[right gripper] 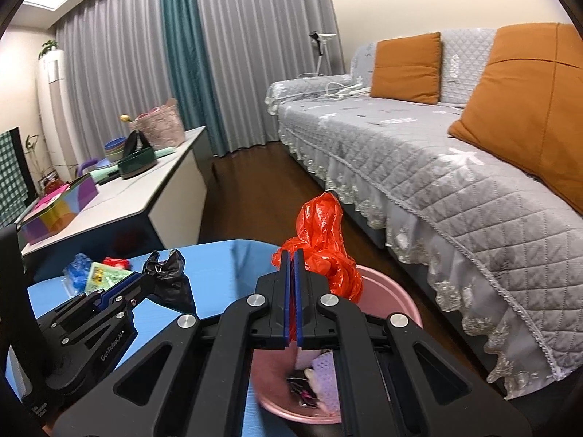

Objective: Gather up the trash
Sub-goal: 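Carry the red and black plastic bags over the pink bin with both grippers, then open both grippers dropping the red and black bags into the pink bin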

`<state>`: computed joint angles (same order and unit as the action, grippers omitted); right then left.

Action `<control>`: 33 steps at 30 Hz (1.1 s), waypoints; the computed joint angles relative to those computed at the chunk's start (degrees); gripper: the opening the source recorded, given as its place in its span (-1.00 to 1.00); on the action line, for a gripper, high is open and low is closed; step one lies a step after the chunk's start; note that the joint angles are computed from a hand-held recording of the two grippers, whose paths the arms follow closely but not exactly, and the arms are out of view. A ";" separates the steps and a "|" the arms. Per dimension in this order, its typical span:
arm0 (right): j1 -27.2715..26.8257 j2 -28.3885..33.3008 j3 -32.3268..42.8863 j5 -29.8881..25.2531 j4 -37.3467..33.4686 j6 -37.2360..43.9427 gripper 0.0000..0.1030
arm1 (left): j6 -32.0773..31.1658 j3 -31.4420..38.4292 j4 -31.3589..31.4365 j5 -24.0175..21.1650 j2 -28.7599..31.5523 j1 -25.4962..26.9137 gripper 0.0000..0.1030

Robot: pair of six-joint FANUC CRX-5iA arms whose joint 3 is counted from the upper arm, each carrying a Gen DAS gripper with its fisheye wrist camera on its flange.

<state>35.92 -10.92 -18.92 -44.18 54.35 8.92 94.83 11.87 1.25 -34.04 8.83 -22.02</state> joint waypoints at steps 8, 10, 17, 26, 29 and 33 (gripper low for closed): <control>-1.90 -1.22 -1.50 -1.04 -0.34 -0.20 -0.96 | -3.48 1.75 2.70 0.11 2.65 -2.45 -0.77; -2.19 -1.46 -1.80 -1.21 -0.51 -0.04 -0.96 | -4.45 1.93 3.59 0.20 3.13 -2.92 -0.77; -2.86 -1.78 -1.93 -1.59 -1.74 0.54 -0.95 | -6.97 2.35 5.45 0.17 4.35 -3.96 -0.76; -3.39 -0.54 0.72 -4.24 -7.86 1.78 -0.14 | -8.86 1.55 10.18 -1.29 4.42 -2.26 -0.41; -2.54 -0.52 0.81 -4.31 -6.33 1.10 -0.14 | -8.91 0.29 10.77 -0.75 3.23 -1.54 -0.41; -1.24 -0.15 1.50 -3.85 -5.36 0.50 -0.14 | -8.37 -1.19 10.50 -0.34 1.20 -0.18 -0.41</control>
